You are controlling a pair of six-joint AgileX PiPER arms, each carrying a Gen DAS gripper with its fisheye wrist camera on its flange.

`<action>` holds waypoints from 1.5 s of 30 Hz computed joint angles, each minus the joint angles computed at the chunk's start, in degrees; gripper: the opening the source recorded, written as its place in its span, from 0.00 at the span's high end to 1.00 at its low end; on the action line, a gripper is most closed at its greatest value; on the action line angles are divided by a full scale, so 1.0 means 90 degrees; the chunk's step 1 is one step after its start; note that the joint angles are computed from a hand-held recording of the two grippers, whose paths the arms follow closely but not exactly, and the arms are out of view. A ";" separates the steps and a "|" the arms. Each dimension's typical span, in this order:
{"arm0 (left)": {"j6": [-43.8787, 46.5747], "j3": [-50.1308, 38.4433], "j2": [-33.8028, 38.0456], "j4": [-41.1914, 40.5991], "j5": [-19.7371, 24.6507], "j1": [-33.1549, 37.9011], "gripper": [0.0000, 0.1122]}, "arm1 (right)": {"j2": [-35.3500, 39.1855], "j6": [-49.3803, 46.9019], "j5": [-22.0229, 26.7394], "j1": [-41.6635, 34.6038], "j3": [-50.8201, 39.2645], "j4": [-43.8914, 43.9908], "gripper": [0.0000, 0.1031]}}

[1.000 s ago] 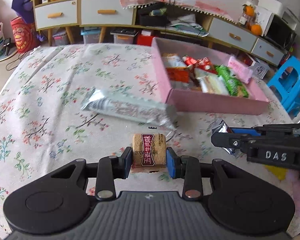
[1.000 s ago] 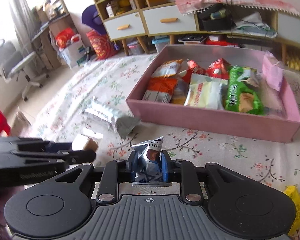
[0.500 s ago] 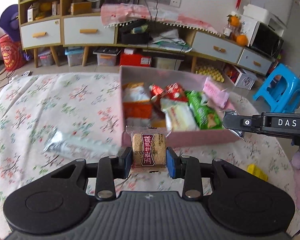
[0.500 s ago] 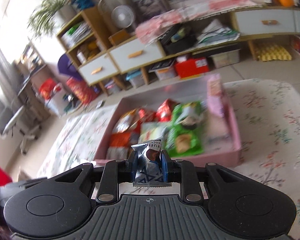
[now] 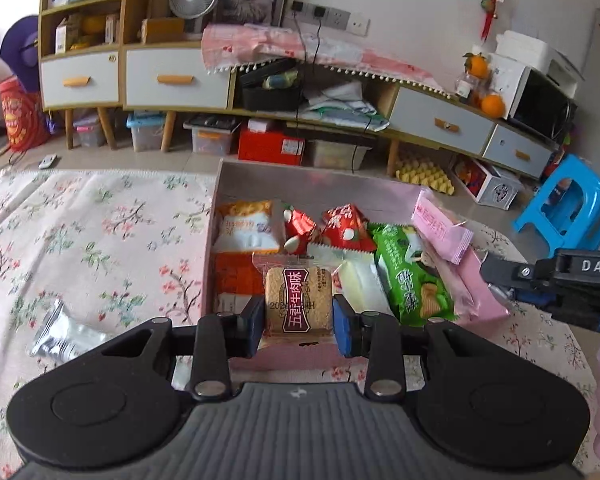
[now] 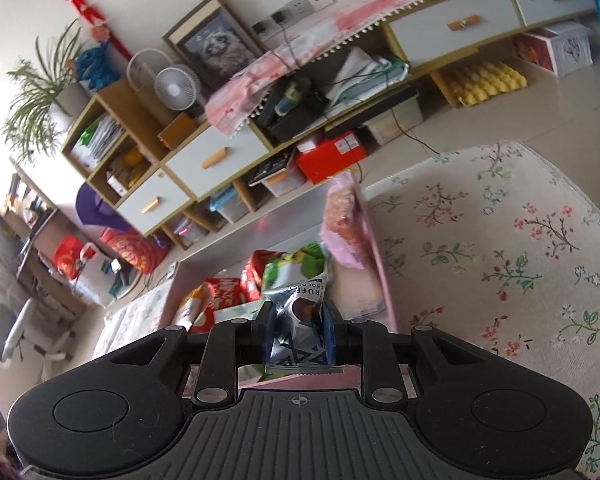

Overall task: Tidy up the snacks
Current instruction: 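Carry the brown and blue-white packets up and into the pink box, then open both grippers to release the packets inside the pink box, then move both tools back toward the yellow packet and silver bar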

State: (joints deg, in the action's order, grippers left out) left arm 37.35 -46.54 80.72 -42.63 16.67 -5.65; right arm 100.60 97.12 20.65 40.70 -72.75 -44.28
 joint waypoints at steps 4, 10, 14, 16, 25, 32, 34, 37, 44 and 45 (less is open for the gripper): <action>-0.0066 0.0006 0.0041 0.0113 -0.0155 -0.0082 0.71 | 0.0076 0.0299 0.0021 -0.0011 0.0030 -0.0230 0.78; 0.0428 0.0062 0.0114 -0.0488 -0.0191 0.0022 0.67 | 0.0089 0.1179 0.0013 0.0055 0.0147 -0.0993 0.71; 0.0545 0.0083 0.0066 -0.0596 -0.0212 0.0059 0.53 | 0.0114 0.0708 0.0160 0.0086 0.0051 -0.0651 0.51; 0.0326 0.0039 0.0075 -0.0344 -0.0121 0.0088 0.49 | 0.0132 0.0416 0.0223 0.0105 -0.0007 -0.0445 0.51; -0.0747 -0.0058 -0.0140 0.0909 0.0175 0.0011 0.35 | 0.0108 -0.0611 0.0632 0.0289 -0.0332 0.0243 0.35; -0.0972 0.0012 -0.0438 0.1601 0.0493 0.0039 0.27 | 0.0088 -0.1495 0.0977 0.0459 -0.0510 0.0979 0.25; -0.0950 0.0052 -0.0523 0.1647 0.0600 0.0119 0.26 | 0.0055 -0.1665 0.1122 0.0542 -0.0540 0.1061 0.21; -0.0789 0.0101 -0.0631 0.1578 0.0787 0.0297 0.23 | -0.0022 -0.1846 0.1347 0.0679 -0.0530 0.1089 0.16; -0.0305 0.0261 -0.0826 0.1102 0.1323 0.0916 0.19 | -0.0303 -0.2085 0.1672 0.0887 -0.0270 0.1233 0.13; -0.0239 0.0317 -0.0870 0.1047 0.1360 0.0994 0.18 | -0.0362 -0.2080 0.1693 0.0911 -0.0196 0.1229 0.13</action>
State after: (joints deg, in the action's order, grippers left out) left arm 35.20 -43.69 72.89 -33.21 28.91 3.30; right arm 97.35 78.40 35.88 48.90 -74.51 -33.22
